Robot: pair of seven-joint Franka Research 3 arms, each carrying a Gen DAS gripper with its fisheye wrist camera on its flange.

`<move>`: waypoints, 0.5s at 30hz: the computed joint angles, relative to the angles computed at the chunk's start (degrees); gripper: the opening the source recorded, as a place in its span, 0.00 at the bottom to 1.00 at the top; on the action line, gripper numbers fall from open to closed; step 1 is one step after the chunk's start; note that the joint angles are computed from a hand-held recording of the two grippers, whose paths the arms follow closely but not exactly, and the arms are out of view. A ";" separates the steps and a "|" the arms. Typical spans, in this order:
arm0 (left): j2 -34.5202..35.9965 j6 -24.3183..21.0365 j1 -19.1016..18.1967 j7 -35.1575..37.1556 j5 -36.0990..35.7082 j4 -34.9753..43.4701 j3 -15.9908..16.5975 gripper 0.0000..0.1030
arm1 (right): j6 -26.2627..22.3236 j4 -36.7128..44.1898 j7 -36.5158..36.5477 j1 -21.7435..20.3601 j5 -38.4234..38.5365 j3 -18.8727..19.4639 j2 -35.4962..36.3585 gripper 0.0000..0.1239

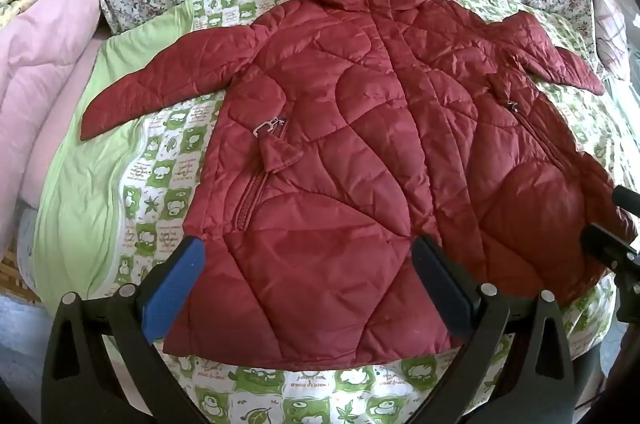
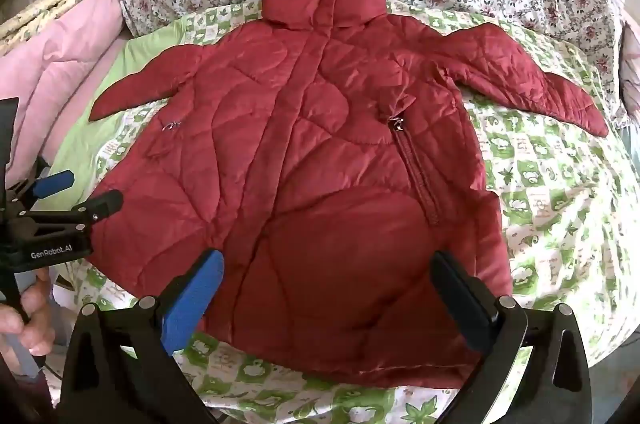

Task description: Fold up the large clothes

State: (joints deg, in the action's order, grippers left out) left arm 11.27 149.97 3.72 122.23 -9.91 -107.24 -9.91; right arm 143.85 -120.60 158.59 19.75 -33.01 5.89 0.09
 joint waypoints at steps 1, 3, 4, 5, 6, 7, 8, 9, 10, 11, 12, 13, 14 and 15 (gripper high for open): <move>0.22 0.11 -0.04 -0.04 0.10 0.10 0.01 1.00 | 0.02 0.05 -0.05 0.00 0.13 -0.02 0.04 0.83; -0.90 -0.29 0.44 0.66 -1.23 -0.66 -0.38 1.00 | -0.09 0.08 0.00 0.06 0.10 0.02 0.02 0.83; -0.88 -0.26 0.30 0.63 -1.22 -0.65 -0.25 1.00 | 0.18 -0.12 -0.03 0.02 0.07 -0.03 -0.06 0.83; -0.83 -0.24 0.18 0.57 -1.18 -0.63 -0.14 1.00 | 0.30 -0.18 0.04 0.02 0.03 -0.01 -0.09 0.83; -0.75 -0.31 0.13 0.59 -1.25 -0.55 -0.09 1.00 | 0.30 -0.20 0.14 0.04 -0.02 0.02 -0.10 0.83; -0.51 -0.42 0.21 0.92 -1.87 -0.35 -0.19 1.00 | 0.10 0.25 -0.41 -0.08 0.19 -0.09 0.00 0.83; -0.56 -0.31 0.20 1.02 -2.05 -0.47 -0.20 1.00 | 0.09 0.31 -0.51 -0.09 0.26 -0.10 0.01 0.83; -0.73 -0.31 0.17 1.02 -1.99 -0.59 -0.13 1.00 | 0.07 0.38 -0.58 -0.10 0.33 -0.11 0.03 0.83; -0.74 -0.12 0.01 0.79 -1.42 -0.66 0.05 1.00 | 0.15 0.32 -0.35 -0.07 0.20 -0.08 0.03 0.83; -0.68 -0.32 0.05 0.89 -1.60 -0.54 0.02 1.00 | 0.10 0.40 -0.38 -0.07 0.22 -0.09 0.05 0.83; -0.65 -0.40 0.10 1.07 -1.77 -0.48 0.00 1.00 | 0.03 0.51 -0.47 -0.08 0.29 -0.10 0.08 0.83; -0.74 -0.32 0.19 1.31 -1.90 -0.62 0.03 1.00 | 0.05 0.61 -0.57 -0.09 0.35 -0.12 0.10 0.83; -0.66 -0.35 0.25 1.49 -1.98 -0.51 0.06 1.00 | -0.04 0.73 -0.59 -0.09 0.34 -0.13 0.14 0.83; -0.59 -0.49 0.26 1.52 -1.95 -0.37 0.10 1.00 | -0.16 0.88 -0.63 -0.08 0.32 -0.14 0.19 0.83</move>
State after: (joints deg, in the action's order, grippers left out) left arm 10.68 149.48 3.98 123.75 -11.86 -107.61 -9.82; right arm 143.69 -119.72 157.96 19.68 -32.70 5.76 0.29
